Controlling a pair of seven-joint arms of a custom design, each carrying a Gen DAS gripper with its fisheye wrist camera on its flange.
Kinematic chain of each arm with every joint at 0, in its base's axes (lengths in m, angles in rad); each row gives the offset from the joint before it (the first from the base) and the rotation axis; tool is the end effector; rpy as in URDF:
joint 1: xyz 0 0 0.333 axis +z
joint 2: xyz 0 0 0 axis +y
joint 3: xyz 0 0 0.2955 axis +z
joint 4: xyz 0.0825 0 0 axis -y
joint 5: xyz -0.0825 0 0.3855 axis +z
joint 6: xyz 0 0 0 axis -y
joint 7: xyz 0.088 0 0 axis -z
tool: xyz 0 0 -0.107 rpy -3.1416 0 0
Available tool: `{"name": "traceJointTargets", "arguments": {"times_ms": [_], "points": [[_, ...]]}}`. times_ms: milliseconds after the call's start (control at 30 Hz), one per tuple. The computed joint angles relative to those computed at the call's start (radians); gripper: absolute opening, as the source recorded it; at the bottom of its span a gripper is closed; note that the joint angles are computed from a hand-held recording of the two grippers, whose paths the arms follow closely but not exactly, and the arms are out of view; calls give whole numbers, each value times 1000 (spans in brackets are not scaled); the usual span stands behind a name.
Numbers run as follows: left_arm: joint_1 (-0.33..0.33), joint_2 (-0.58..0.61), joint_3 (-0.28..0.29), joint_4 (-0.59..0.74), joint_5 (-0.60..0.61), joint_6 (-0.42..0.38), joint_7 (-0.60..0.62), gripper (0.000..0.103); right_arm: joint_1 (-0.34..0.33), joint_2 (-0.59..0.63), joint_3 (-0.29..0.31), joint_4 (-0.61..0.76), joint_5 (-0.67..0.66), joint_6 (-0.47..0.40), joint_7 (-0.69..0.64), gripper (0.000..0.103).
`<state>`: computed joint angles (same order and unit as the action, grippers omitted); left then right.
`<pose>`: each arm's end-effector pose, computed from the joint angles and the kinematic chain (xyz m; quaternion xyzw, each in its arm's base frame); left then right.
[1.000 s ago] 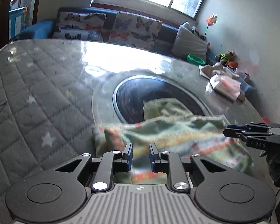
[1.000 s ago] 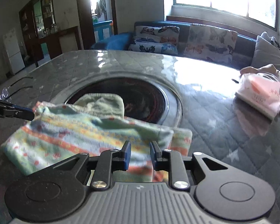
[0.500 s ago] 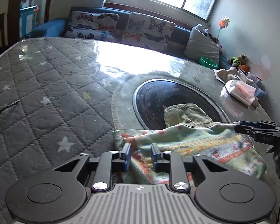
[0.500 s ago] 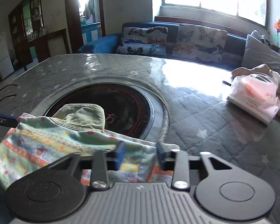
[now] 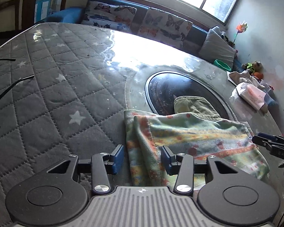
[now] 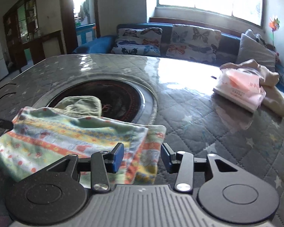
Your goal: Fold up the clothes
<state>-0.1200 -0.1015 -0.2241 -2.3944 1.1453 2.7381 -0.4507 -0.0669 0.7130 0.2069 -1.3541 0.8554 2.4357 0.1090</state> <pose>0.4648 -0.2044 0.3645 -0.8389 0.3969 -0.2917 0.2314 0.7518 0.0702 0.3325 -0.8673 0.2783 -0.1147 0.3966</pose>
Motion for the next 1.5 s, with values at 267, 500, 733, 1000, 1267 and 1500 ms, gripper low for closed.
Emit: {"name": "traceJointTargets", "arguments": {"times_ms": [267, 500, 733, 1000, 1267, 1500], "points": [[7, -5, 8, -5, -52, 46, 12, 16, -29, -158, 21, -177, 63, -161, -216, 43], [30, -20, 14, -17, -90, 110, 42, 9, 36, -311, -10, -363, 54, -332, -445, 43], [55, -29, 13, -30, -136, 165, 72, 9, 143, -420, -46, -544, 90, -287, -669, 43], [89, -26, 6, -49, -126, 214, 43, 9, 219, -485, -62, -691, 207, -120, -899, 33], [120, -91, -25, -98, -29, 216, -113, 51, 208, -461, -102, -602, 190, -258, -693, 14], [188, -95, -59, -99, 184, 315, -418, 62, 169, -439, -110, -533, 209, -355, -586, 13]]}}
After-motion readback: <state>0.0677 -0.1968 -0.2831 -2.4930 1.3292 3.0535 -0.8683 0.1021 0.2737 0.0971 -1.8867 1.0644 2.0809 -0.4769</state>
